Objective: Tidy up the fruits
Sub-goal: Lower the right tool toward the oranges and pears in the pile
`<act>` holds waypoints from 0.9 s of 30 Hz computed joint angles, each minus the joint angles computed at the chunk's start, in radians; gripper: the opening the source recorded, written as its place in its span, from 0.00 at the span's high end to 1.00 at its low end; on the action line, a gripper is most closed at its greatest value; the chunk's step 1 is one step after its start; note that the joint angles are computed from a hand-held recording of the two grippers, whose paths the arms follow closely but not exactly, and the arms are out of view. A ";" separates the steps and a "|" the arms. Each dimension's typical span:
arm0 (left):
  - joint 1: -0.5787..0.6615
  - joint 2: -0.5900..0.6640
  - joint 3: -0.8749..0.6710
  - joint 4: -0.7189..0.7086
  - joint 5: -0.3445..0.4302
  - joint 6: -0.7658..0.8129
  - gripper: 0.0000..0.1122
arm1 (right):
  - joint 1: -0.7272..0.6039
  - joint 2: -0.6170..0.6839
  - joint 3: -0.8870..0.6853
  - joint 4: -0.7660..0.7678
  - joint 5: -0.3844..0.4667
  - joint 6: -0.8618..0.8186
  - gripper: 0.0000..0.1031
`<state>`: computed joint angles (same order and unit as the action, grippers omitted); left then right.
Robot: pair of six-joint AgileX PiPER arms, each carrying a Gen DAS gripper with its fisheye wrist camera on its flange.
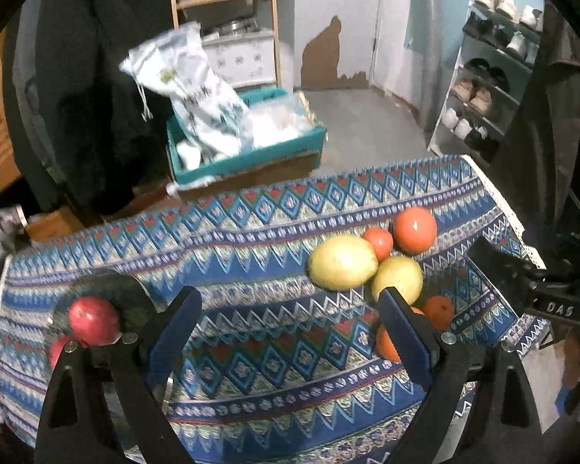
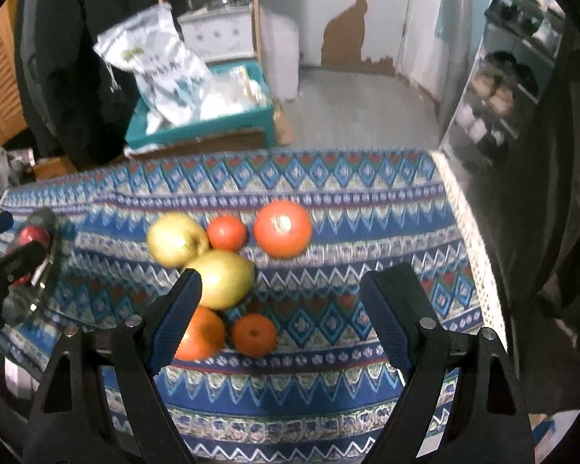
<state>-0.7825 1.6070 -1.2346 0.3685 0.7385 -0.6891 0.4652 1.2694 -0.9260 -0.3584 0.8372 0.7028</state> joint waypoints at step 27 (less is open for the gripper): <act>-0.006 0.149 -0.008 -0.162 -0.052 0.105 0.23 | -0.105 0.209 0.147 0.276 -0.212 -0.298 0.23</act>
